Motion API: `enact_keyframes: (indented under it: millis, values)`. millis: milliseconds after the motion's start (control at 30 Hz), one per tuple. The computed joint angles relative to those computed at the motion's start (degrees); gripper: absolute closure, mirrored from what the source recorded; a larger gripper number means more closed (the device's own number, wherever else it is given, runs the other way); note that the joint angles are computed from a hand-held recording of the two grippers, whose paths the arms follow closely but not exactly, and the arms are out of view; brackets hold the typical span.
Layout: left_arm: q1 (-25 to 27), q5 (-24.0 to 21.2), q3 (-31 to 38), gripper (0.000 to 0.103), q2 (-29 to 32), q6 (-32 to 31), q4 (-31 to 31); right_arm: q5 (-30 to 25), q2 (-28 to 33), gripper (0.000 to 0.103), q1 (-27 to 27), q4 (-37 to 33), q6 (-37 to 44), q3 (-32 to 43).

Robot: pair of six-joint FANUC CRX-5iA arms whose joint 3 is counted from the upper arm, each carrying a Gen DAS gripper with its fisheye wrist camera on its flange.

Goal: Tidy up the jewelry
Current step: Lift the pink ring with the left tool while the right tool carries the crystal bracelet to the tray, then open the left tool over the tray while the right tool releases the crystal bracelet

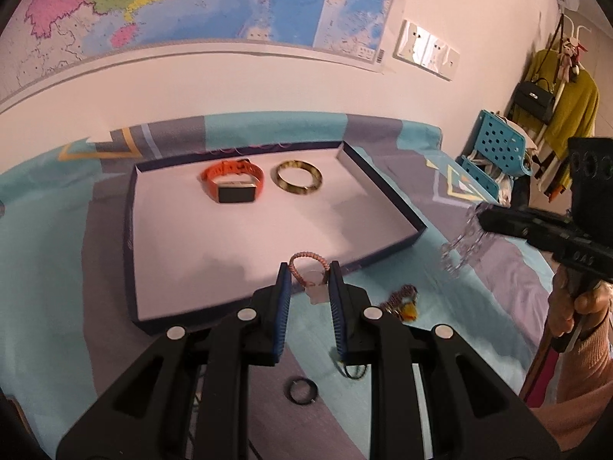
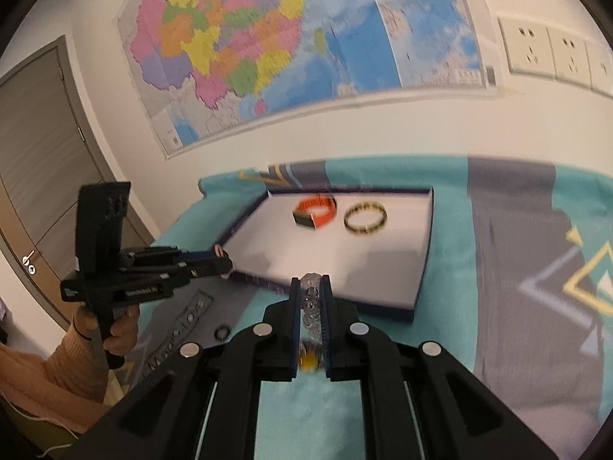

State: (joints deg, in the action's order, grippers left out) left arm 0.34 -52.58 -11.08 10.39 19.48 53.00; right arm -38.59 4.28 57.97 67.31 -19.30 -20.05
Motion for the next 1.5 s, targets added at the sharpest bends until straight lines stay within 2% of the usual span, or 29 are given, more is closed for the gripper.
enact_keyframes:
  millis: [433,833,1133,1500]
  values:
    - [-1.56,2.65,9.71,0.083,6.82,8.37,-6.59,4.41,6.26,0.095,-6.17,-3.83,7.99,7.89]
    - [-2.74,2.15,17.28,0.083,12.52,15.72,-12.78,7.41,12.89,0.095,-9.56,-12.59,16.14,15.43]
    - [-3.83,1.31,22.77,0.083,16.16,21.44,-18.77,5.99,16.06,0.095,-10.34,-19.43,21.98,19.69]
    - [-4.5,0.44,25.64,0.082,18.0,25.33,-22.62,1.6,18.52,0.095,-10.3,-21.82,24.36,21.54]
